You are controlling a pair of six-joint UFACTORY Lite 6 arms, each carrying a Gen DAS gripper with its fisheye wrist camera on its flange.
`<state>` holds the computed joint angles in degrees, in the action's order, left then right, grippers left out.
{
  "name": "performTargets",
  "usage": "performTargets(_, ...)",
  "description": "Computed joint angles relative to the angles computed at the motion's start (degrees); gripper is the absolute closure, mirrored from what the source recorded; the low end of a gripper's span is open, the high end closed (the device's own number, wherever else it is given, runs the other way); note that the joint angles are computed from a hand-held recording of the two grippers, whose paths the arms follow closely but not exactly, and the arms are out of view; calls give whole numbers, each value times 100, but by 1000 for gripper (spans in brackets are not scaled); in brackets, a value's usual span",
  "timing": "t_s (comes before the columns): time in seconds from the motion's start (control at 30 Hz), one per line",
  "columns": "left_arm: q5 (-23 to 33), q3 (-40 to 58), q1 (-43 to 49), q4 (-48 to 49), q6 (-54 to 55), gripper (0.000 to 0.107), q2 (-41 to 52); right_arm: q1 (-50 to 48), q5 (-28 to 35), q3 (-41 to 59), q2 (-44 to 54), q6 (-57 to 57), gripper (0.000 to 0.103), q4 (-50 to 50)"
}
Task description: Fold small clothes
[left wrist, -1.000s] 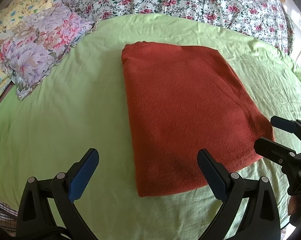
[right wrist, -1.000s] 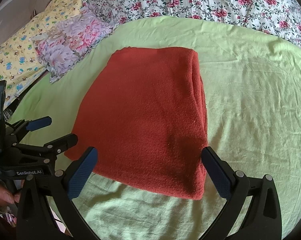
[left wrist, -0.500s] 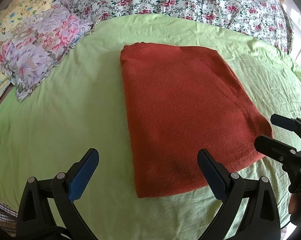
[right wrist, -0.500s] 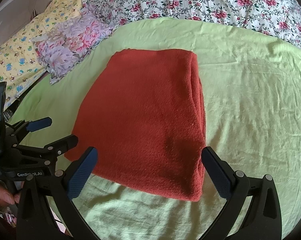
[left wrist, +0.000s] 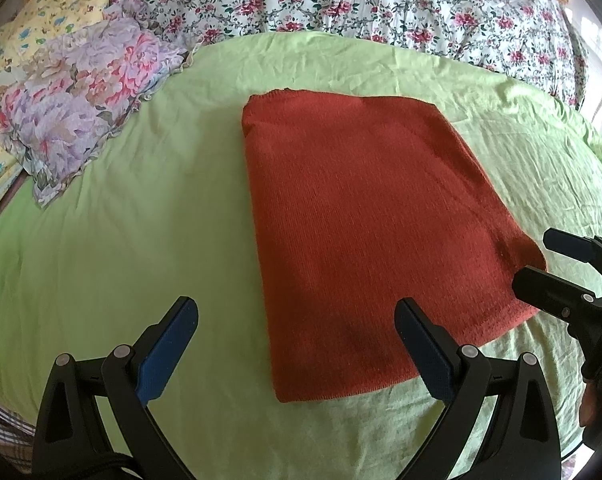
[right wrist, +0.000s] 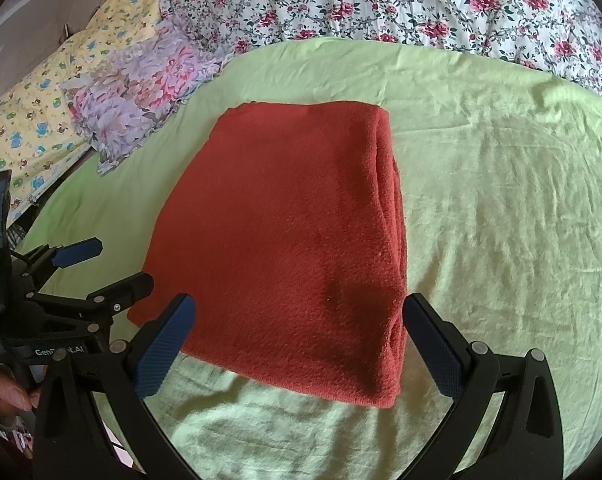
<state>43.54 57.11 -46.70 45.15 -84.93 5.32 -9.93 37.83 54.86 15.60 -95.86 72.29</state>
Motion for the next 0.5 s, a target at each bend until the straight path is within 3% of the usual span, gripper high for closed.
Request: performTargets(0.5,-165,23,380,-65,273,10,-17,-3,2,392,332,167,0,-107)
